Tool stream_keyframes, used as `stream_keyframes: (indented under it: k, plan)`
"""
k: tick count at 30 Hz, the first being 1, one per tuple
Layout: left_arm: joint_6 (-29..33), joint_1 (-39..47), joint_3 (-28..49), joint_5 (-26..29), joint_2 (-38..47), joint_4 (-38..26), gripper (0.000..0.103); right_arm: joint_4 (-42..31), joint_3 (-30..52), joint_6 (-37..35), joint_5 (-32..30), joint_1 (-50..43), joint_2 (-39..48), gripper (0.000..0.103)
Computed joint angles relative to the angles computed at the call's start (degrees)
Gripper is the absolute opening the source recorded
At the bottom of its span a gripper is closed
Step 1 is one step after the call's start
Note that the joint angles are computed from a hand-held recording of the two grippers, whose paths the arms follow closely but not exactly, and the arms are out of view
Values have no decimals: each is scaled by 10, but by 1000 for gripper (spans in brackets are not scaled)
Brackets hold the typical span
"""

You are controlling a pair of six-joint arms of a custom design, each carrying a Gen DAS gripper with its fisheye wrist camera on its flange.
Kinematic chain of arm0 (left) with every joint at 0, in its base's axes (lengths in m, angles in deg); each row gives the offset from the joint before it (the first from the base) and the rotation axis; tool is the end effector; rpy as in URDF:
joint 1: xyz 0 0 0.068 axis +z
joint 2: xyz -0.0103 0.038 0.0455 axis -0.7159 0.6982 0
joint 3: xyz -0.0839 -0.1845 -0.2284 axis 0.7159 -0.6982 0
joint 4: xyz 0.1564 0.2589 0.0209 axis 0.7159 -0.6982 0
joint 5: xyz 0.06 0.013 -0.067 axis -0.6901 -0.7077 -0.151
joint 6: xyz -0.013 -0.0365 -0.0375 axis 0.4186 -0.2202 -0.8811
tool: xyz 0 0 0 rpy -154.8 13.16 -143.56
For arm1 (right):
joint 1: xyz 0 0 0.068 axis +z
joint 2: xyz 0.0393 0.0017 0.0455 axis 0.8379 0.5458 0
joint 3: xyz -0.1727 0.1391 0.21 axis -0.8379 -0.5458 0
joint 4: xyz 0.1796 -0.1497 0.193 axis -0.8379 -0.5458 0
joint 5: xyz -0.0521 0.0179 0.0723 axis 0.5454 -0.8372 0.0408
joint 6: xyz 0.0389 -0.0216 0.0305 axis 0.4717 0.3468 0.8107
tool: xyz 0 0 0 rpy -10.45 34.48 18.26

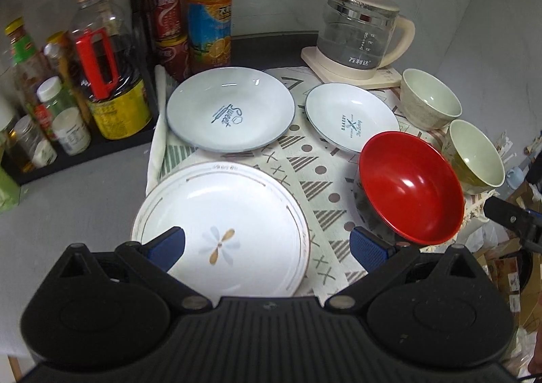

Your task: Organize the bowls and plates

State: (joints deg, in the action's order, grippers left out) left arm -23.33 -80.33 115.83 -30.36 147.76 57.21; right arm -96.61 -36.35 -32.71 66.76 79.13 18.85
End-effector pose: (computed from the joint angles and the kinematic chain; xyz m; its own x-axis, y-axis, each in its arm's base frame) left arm 0.3154 -0.2150 0.1795 -0.7877 0.2670 -0.5552 0.3699 0.9257 -0.0796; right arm 0.2175 0.0690 0.2169 -0.6086 0.4230 -0.6713 0.5220 0.8506 0.0628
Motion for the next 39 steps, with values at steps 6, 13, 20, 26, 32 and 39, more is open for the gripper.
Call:
stream_keyframes:
  k: [6,13,20,26,32,39]
  plan:
    - [26,10,63,17,56,-24,102,18,8,8,-13,-38,33,102]
    - [36,7,142,30,113,-56,102,41,0,11,-36,-90,43,96]
    - [29,-10,214,38,160,-71,100,69,-11,-16,-65,-162,44,92]
    - [-2,-32,288,44,207,-79,100,96,-18,-69,-109,-244,43,84]
    - [-25,-50,369,67,262,-91,96,106,-20,-125,-145,-329,38,72]
    - [-35,-80,467,81,330,-116,91,131,-24,-174,-192,-422,58,70]
